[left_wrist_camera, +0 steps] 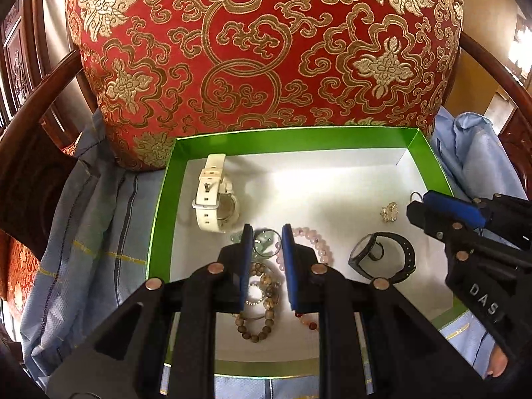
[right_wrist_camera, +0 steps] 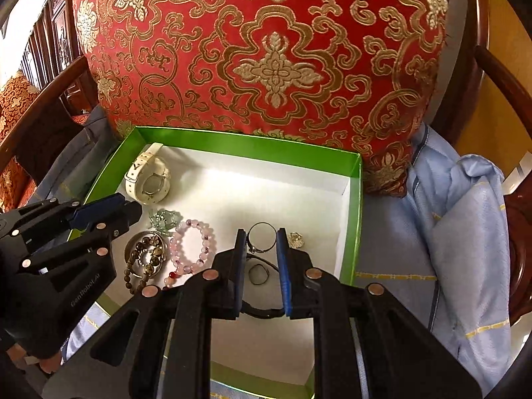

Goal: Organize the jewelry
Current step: 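Carry both rings into the box and open both tools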

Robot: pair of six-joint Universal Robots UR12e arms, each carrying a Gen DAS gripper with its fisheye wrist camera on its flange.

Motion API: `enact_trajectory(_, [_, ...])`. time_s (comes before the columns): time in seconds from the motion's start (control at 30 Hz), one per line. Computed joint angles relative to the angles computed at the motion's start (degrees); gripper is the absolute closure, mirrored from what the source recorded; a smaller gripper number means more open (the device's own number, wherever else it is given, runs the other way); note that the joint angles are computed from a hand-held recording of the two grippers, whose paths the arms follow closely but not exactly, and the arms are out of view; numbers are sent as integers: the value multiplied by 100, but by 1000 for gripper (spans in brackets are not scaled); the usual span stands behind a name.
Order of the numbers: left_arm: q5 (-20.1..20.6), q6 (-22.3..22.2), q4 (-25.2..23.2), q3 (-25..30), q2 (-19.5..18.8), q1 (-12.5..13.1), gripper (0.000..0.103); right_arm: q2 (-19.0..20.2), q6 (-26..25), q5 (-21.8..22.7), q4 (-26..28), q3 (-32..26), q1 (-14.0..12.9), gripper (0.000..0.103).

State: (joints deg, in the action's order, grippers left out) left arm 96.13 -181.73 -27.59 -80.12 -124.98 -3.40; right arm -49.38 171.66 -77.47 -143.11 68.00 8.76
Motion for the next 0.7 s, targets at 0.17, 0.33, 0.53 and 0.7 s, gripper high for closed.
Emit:
enact_trajectory(0.17, [-1, -46, -75, 18, -13, 13, 85, -9, 41, 49, -21, 21, 14, 85])
enact_trajectory(0.33, [-33, -18, -119, 27, -12, 18, 85, 16, -48, 0, 73, -15, 44, 85])
enact_trajectory(0.53, [11, -79, 5, -27, 15, 27, 57, 11, 39, -23, 123, -11, 49, 55])
enact_trajectory(0.7, [67, -11, 97, -115, 65, 24, 42, -55, 153, -84, -77, 93, 41, 33])
